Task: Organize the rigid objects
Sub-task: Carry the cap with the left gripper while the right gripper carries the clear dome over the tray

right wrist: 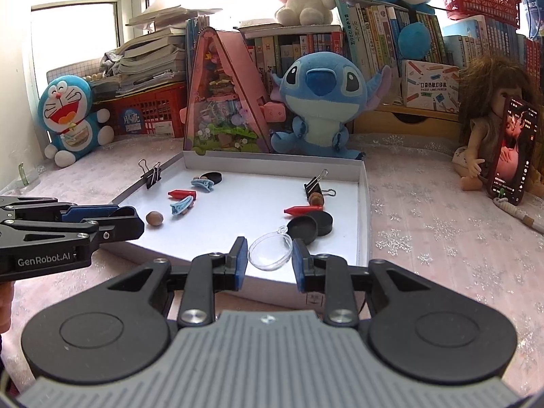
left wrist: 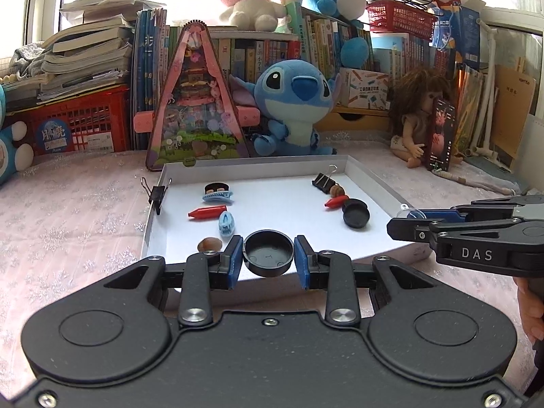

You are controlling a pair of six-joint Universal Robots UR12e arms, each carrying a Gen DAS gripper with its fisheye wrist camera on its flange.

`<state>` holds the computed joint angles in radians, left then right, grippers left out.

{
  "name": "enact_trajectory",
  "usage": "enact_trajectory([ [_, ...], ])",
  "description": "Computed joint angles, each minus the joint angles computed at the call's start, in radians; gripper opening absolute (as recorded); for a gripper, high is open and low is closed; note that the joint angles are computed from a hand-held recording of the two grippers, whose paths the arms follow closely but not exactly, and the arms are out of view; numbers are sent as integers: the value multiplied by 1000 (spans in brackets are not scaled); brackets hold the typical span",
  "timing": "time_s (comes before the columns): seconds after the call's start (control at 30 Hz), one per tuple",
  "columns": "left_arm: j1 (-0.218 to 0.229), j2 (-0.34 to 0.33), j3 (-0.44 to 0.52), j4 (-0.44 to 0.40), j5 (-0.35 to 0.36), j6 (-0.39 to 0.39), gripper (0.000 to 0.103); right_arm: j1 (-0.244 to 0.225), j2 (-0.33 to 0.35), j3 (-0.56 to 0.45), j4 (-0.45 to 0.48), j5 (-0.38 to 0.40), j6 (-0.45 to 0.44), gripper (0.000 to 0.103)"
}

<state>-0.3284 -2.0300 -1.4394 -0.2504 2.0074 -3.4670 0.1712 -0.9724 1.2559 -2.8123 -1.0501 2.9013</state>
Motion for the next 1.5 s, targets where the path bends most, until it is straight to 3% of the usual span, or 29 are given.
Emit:
enact_trajectory([
  [0.8, 36, -53, 66, -103, 28, -62, 30, 27, 70, -106, 55, -115, 73, 33],
  [1.5, 42, -75, 92, -147, 49, -89, 30, 35, 94, -139, 88, -138, 80, 33],
])
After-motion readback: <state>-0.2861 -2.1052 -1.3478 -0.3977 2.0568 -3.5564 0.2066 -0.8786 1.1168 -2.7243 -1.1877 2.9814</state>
